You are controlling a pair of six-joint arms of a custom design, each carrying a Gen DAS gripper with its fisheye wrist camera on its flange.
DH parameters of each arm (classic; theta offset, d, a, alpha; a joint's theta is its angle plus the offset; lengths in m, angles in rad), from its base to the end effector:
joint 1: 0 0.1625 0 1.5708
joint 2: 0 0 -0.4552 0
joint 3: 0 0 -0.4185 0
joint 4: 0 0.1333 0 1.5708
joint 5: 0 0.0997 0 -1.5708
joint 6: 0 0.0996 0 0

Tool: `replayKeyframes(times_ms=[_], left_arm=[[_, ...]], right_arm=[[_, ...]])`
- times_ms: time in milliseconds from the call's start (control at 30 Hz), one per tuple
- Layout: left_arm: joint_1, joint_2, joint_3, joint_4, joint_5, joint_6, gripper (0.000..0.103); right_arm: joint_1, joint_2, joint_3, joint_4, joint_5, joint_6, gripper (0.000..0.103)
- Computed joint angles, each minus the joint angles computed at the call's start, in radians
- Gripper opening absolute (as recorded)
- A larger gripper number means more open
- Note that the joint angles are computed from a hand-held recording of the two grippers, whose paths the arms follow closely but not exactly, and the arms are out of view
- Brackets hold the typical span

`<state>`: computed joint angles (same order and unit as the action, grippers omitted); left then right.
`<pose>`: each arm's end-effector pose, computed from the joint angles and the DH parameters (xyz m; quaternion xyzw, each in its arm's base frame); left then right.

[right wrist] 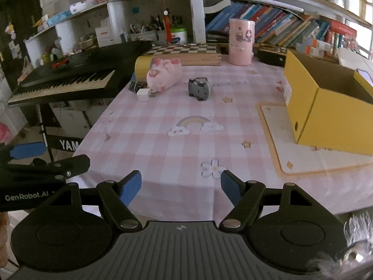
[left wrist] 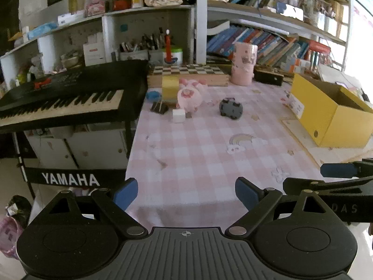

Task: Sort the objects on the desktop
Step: 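Move the left tool to the white cube charger while the right tool approaches the grey toy truck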

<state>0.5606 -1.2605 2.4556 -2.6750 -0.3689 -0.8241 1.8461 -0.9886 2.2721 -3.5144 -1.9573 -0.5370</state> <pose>-0.2088 -0.3982 0.1618 0.1021 0.8180 -0.4256 0.3732 0.2292 -0.4592 0.1296 0.3096 -0.8775 0.2916 0.2216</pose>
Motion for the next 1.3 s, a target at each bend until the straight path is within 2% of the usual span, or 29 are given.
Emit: replayKeyframes(times_ms=[500,1100,1300], left_arm=[[0.138,0.139,-0.157,-0.132,0.015,0.118,0.093],[0.293,0.334,-0.389,-0.406,0.049,0.411,0.091],[0.343,0.386,-0.464,-0.475,0.021,0.52,0.091]], right_arm=[[-0.056,0.053,-0.209,0.184,0.063,-0.049,0.075],[-0.107,0.222,-0.54,0.354,0.139,-0.158,0.076],[-0.119,0.295,-0.667,0.446,0.145,-0.191,0.076]])
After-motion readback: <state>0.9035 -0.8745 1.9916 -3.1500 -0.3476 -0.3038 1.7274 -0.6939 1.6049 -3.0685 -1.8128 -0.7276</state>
